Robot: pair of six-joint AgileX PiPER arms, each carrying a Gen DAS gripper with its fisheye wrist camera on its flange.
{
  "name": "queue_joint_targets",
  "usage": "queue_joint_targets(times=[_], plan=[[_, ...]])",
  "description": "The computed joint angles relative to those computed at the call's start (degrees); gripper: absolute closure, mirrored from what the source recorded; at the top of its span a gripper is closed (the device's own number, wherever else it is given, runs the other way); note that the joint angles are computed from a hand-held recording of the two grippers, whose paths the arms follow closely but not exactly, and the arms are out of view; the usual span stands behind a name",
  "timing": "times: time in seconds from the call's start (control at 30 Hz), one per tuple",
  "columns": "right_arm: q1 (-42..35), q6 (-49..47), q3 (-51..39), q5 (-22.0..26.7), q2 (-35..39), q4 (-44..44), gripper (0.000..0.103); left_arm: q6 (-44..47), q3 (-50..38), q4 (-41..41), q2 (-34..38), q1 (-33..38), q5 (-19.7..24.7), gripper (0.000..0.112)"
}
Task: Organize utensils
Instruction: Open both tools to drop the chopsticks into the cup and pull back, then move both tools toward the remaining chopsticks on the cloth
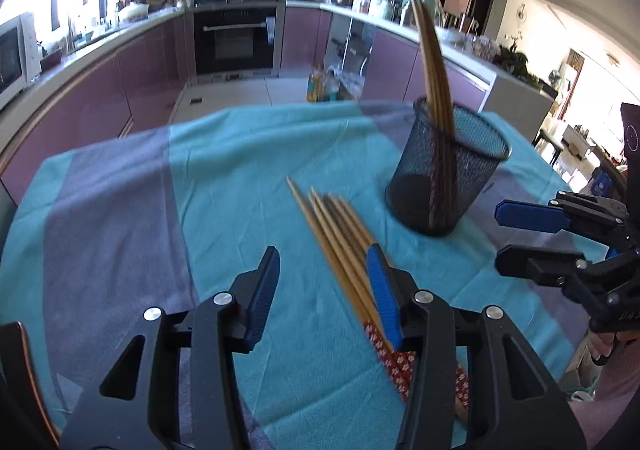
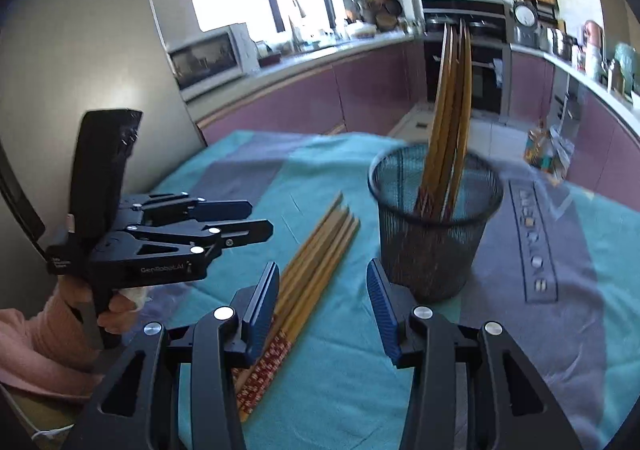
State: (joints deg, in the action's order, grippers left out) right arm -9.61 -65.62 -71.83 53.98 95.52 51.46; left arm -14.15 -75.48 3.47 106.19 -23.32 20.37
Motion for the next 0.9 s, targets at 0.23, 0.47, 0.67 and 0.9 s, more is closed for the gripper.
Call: queue_joint_targets(times=[0.23,0.47,0.67,0.9], plan=[[1.6,2.5,2.1,-2.4,2.3,-1.3,0.060,-1.7,-5.2,1.7,5.8,-1.2,3.4,0.069],[3.5,3.0,4.1,-5.2,2.5,-1.3,0.060,-0.2,-7.4,-0.5,8.4,-0.3,4.6,0.071],[5.5,3.8,4.5,-7.3,2.6,-2.2,0.060,-0.7,-7.6,0.0,8.6,-0.3,5.3,0.071],[8.6,6.6,4.1,-10.6,3.2,-4.7,0.060,-0.9,-6.8,0.1,8.2,-0.4,5.1,0.077]])
